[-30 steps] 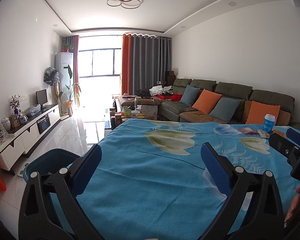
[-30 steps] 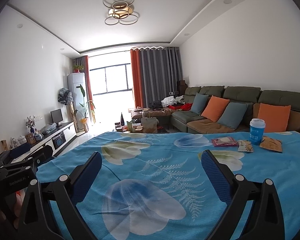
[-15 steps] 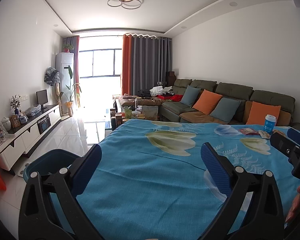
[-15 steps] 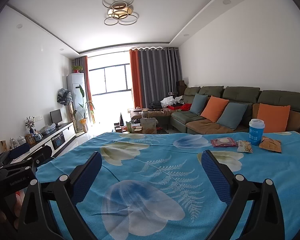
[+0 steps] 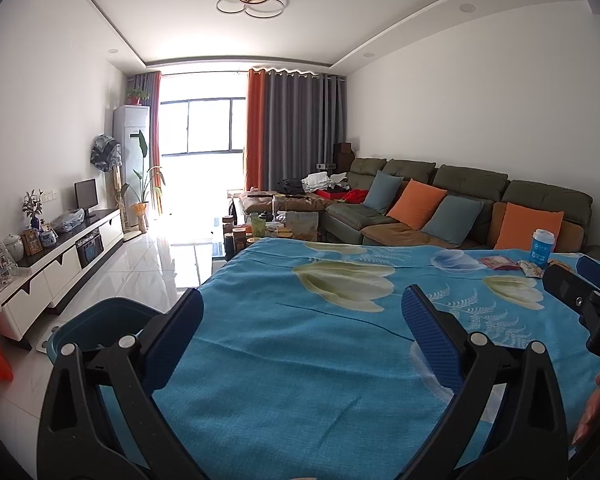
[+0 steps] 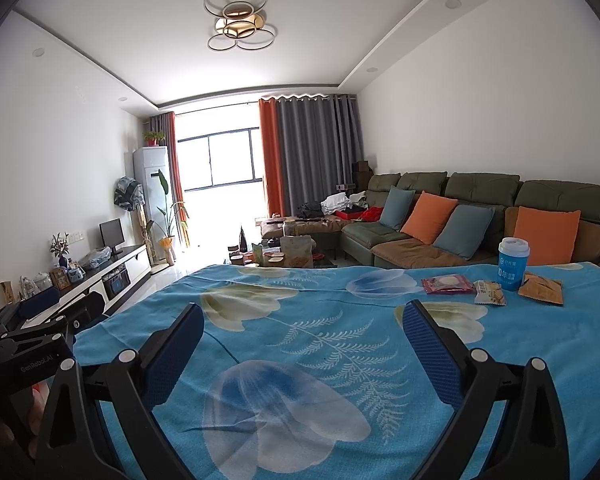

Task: Collect trash

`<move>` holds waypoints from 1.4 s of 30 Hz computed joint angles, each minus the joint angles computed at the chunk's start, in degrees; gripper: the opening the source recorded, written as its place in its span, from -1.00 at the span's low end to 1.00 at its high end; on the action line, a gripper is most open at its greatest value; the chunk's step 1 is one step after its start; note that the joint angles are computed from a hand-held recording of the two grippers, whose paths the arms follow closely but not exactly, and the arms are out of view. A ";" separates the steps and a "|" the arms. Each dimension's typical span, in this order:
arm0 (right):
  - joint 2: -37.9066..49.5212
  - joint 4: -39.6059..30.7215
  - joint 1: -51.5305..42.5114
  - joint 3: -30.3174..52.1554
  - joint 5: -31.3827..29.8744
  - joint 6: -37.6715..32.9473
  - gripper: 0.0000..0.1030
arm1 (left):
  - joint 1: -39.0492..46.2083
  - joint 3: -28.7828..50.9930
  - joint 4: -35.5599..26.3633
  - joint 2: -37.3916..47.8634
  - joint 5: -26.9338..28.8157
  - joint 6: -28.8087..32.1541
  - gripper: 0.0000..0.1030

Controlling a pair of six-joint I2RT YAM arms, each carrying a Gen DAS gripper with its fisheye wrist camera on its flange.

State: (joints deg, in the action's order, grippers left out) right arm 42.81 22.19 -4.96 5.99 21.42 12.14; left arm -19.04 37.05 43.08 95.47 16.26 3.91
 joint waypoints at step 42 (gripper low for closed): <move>-0.63 -1.05 1.26 -0.06 1.42 0.73 0.87 | 0.47 0.87 -0.24 0.88 -0.03 0.42 0.90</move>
State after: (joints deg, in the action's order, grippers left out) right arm 42.18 21.13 -3.70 5.93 22.83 12.87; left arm -18.57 37.92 42.84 96.35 16.23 4.33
